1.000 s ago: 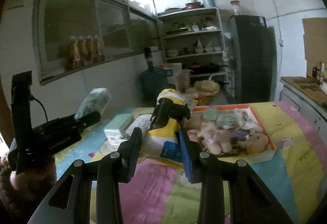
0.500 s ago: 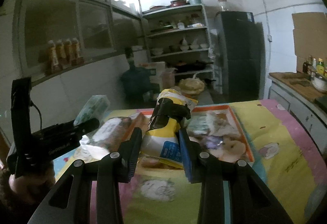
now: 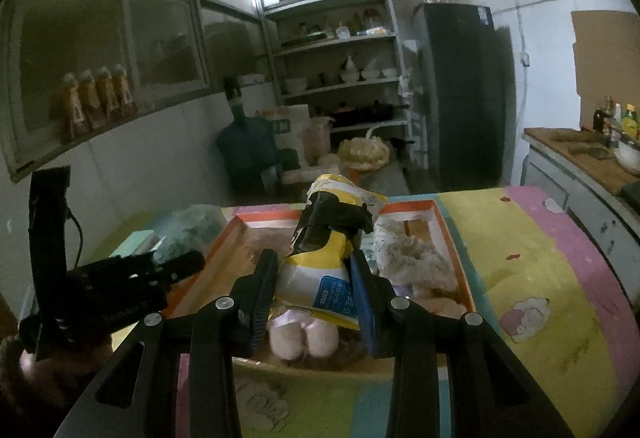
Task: Organize soft objects
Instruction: 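Release the tissue pack with the left gripper while the right gripper releases the snack packet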
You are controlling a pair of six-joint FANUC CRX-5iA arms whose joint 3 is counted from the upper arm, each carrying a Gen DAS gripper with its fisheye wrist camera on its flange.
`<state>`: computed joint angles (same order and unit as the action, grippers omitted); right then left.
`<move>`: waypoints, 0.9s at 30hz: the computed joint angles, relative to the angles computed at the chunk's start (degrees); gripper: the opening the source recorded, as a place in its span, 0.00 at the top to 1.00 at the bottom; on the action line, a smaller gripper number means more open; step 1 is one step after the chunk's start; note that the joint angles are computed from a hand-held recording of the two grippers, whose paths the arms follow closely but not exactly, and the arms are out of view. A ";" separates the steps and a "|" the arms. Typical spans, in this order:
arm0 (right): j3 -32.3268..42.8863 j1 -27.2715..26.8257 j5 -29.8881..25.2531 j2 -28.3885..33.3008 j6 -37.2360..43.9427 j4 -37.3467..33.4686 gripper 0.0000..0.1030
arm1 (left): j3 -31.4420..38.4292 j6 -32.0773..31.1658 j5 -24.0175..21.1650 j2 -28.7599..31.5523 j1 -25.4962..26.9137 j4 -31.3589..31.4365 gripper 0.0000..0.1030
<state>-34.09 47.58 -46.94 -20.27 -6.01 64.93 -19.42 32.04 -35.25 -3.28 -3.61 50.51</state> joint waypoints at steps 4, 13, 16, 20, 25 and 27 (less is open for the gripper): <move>0.58 -2.79 3.38 1.29 2.11 -1.72 0.63 | 2.19 2.59 -1.17 2.28 -0.57 -3.08 0.56; 1.80 -6.58 8.55 3.69 6.61 -5.98 0.63 | 4.50 5.49 -1.45 4.71 -2.02 -7.68 0.56; 2.35 -7.30 9.43 4.37 7.78 -7.21 0.63 | 4.84 5.95 -1.43 4.94 -2.29 -8.24 0.56; 3.06 -7.61 9.95 5.09 9.42 -9.07 0.63 | 5.69 6.33 -1.45 5.52 -2.75 -10.00 0.56; 3.22 -8.09 10.71 5.34 10.64 -10.81 0.62 | 6.89 6.97 -2.81 6.33 -3.29 -11.36 0.53; 3.12 -8.20 11.13 5.26 10.38 -10.87 0.61 | 7.37 7.41 -3.16 6.53 -3.49 -12.21 0.51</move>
